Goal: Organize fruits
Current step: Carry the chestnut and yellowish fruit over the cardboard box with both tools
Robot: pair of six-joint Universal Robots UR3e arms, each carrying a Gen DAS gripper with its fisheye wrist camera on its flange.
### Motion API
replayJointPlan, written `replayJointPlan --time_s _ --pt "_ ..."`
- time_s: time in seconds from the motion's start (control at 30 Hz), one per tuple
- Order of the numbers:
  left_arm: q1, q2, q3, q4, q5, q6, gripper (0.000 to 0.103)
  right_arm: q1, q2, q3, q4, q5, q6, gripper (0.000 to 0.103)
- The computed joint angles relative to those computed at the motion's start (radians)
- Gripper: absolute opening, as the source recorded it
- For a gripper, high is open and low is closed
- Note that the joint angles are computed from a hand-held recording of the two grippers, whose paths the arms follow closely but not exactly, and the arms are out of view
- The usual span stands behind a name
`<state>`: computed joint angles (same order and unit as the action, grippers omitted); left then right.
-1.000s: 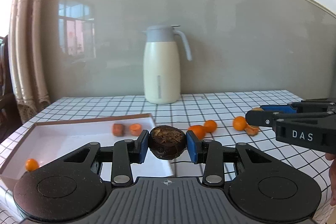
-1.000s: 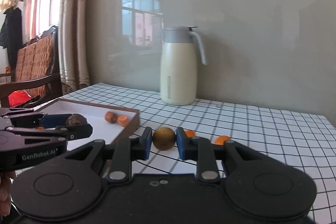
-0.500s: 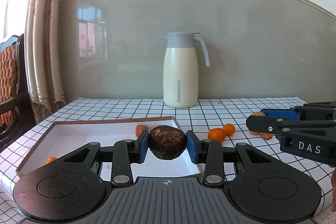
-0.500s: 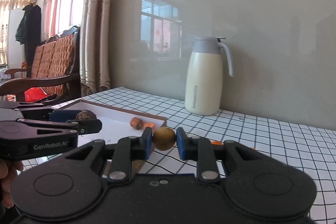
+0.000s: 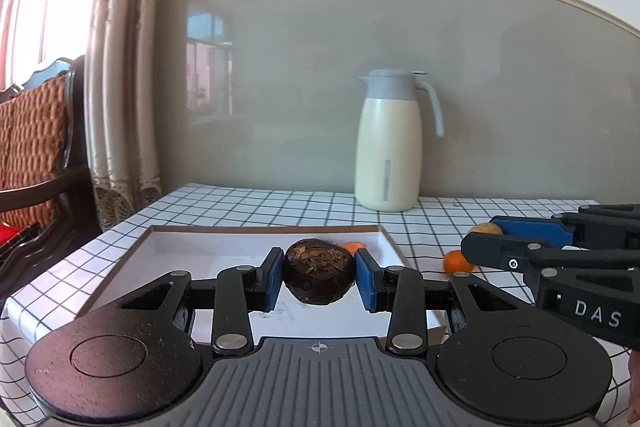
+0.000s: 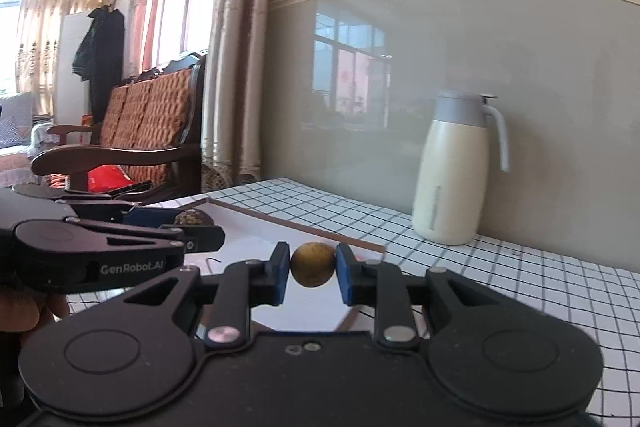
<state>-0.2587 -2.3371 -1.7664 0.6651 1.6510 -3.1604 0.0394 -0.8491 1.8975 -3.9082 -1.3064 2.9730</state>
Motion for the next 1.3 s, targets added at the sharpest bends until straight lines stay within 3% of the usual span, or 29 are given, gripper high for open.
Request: replayJointPlan --time_s 0.33,0.8,1.3 --pt "0.075 0.022 -0.081 0.073 -0.016 -0.001 0.039 0.069 0.056 -0.120 0.032 -0.010 -0.006 0.016" --pt "0.171 0.022 -0.086 0.082 -0.024 -0.001 0.039 0.132 0.137 -0.304 0.101 -0.043 -0.004 0.016" --pt "0.207 -0.047 0.080 -0.001 -0.041 -0.016 0.039 0.132 0.198 -0.468 0.198 -0.048 -0.024 0.016"
